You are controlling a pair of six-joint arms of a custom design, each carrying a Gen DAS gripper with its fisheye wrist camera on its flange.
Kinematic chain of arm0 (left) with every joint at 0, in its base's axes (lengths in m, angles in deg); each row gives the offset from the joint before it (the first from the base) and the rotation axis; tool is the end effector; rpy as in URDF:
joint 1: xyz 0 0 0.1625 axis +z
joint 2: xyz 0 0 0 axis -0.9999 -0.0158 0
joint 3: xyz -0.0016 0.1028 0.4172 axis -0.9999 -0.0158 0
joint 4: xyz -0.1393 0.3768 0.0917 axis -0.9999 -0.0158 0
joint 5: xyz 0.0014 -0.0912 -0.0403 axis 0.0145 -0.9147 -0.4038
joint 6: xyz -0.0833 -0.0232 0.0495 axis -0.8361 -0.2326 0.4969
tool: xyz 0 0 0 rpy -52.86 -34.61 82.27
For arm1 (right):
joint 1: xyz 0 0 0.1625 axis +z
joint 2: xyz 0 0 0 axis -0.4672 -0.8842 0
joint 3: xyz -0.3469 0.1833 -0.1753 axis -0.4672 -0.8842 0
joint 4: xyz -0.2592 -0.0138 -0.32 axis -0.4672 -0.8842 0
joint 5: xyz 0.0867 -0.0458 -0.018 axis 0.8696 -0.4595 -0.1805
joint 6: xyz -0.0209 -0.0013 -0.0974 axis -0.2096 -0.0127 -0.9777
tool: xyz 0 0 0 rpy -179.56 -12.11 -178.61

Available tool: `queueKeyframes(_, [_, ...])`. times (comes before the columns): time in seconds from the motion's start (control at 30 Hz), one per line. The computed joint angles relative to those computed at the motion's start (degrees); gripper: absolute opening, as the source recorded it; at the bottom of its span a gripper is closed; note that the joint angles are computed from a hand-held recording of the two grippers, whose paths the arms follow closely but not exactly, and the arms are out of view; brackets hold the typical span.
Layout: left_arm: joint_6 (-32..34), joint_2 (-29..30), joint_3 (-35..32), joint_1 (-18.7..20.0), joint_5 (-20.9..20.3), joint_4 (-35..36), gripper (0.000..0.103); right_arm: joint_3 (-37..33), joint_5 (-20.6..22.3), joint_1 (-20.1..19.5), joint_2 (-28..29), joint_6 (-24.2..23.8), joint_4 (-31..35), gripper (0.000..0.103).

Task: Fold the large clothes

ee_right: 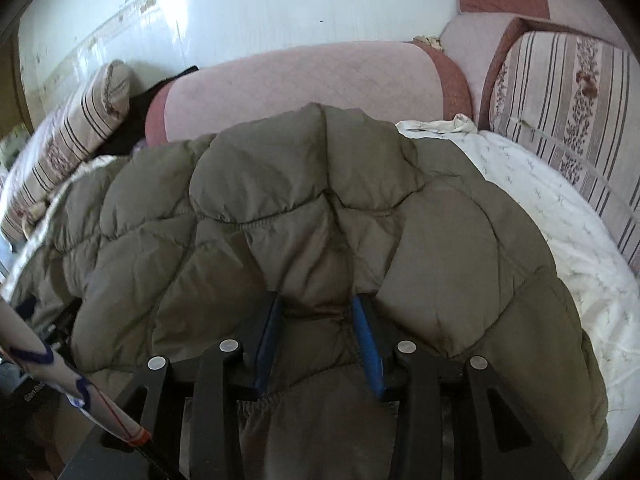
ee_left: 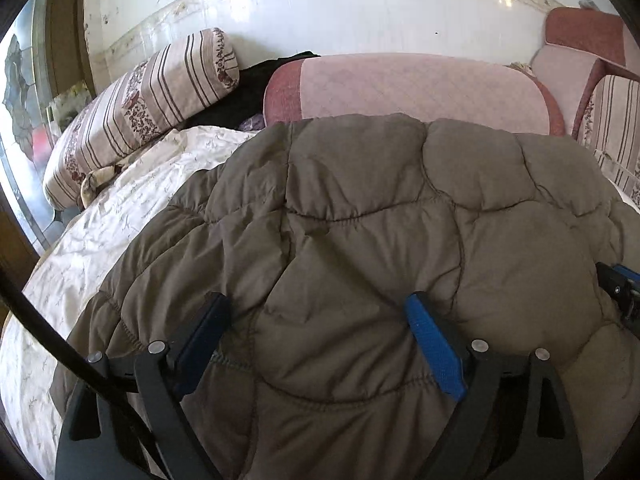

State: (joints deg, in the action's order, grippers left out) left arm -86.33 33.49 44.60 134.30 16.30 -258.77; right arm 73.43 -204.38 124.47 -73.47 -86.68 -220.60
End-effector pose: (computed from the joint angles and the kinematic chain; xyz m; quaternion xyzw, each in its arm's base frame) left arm -0.2508 -0.5774 0.1173 0.1169 0.7851 -0.4178 0.4421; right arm 0.1548 -0.6182 0.1926 0.1306 -0.8680 0.3711 0.3030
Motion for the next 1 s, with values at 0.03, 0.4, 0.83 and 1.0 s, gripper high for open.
queueKeyframes(0.03, [0.76,0.33,-0.03,0.04,0.02,-1.31,0.090,0.33,-0.36,0.13,-0.01,-0.33,-0.49,0.041])
queueKeyframes(0.4, [7.44,2.68,0.31,-0.15,-0.43,-12.76,0.090,-0.18,-3.02,0.95,1.37,-2.68,-2.96,0.042])
queueKeyframes(0.83, [7.55,2.35,0.30,0.06,-1.15,-12.83,0.090,-1.06,-5.19,1.61,3.23,-4.84,-5.65,0.044])
queueKeyframes(1.0, [7.98,2.43,0.32,0.07,-1.15,-13.40,0.090,-1.33,-5.75,1.77,3.38,-4.83,-5.57,0.044])
